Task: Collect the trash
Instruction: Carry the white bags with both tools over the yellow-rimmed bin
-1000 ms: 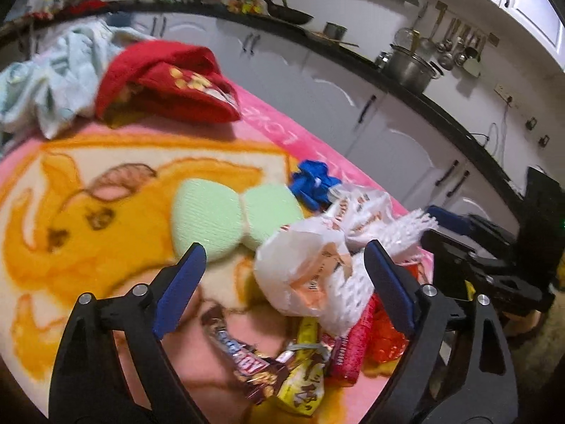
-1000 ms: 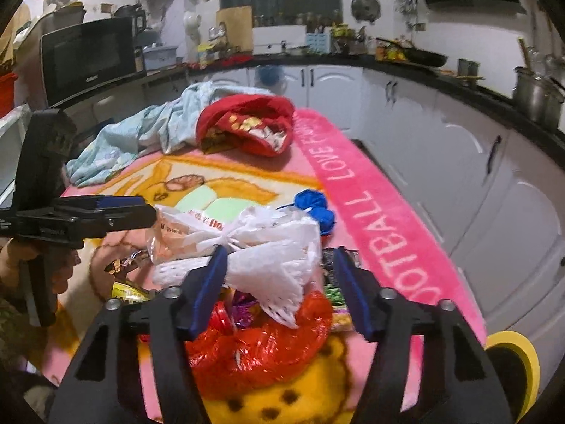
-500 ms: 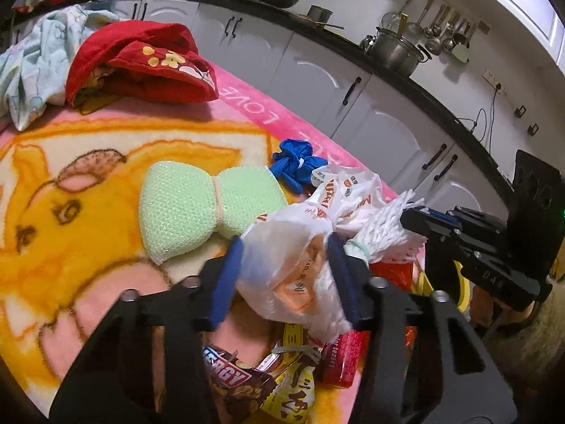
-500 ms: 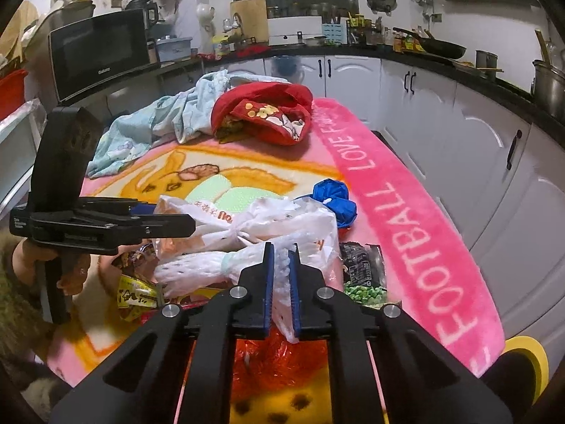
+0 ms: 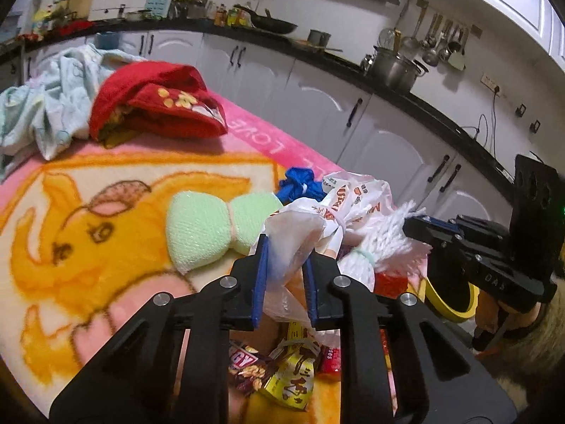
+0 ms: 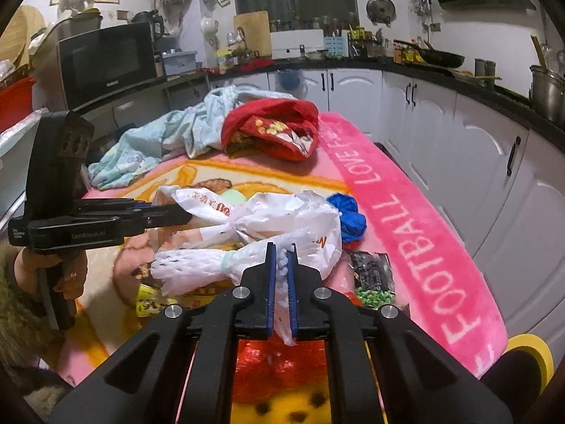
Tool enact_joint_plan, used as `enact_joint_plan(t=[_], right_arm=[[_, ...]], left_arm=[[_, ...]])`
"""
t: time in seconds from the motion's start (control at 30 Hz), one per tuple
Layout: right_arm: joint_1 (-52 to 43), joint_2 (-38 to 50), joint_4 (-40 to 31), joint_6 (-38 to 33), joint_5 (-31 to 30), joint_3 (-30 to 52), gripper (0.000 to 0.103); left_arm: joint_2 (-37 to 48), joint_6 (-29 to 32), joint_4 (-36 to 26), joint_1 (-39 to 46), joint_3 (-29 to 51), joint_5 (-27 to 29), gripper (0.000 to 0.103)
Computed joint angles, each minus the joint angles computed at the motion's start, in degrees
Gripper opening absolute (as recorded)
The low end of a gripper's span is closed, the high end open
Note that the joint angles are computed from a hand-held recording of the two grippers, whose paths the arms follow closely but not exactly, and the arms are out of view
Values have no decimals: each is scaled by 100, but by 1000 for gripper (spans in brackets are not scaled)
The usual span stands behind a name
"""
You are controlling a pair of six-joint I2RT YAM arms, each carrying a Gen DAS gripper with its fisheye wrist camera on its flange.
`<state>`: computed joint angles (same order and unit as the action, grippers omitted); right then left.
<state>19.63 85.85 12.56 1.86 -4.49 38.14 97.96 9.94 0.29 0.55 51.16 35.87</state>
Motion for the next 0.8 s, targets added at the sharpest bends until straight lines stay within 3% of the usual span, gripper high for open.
enact_joint_plan(t=[0.33,0.8], right_arm=[[164,-815,-119,27,133,-264,6],[-238,-2403,-759,-51,187,-617,6]], left_arm=[[-916,-242,98,93,-426,-6,12],[-1685,-731,155,-439,-517,-258,12]])
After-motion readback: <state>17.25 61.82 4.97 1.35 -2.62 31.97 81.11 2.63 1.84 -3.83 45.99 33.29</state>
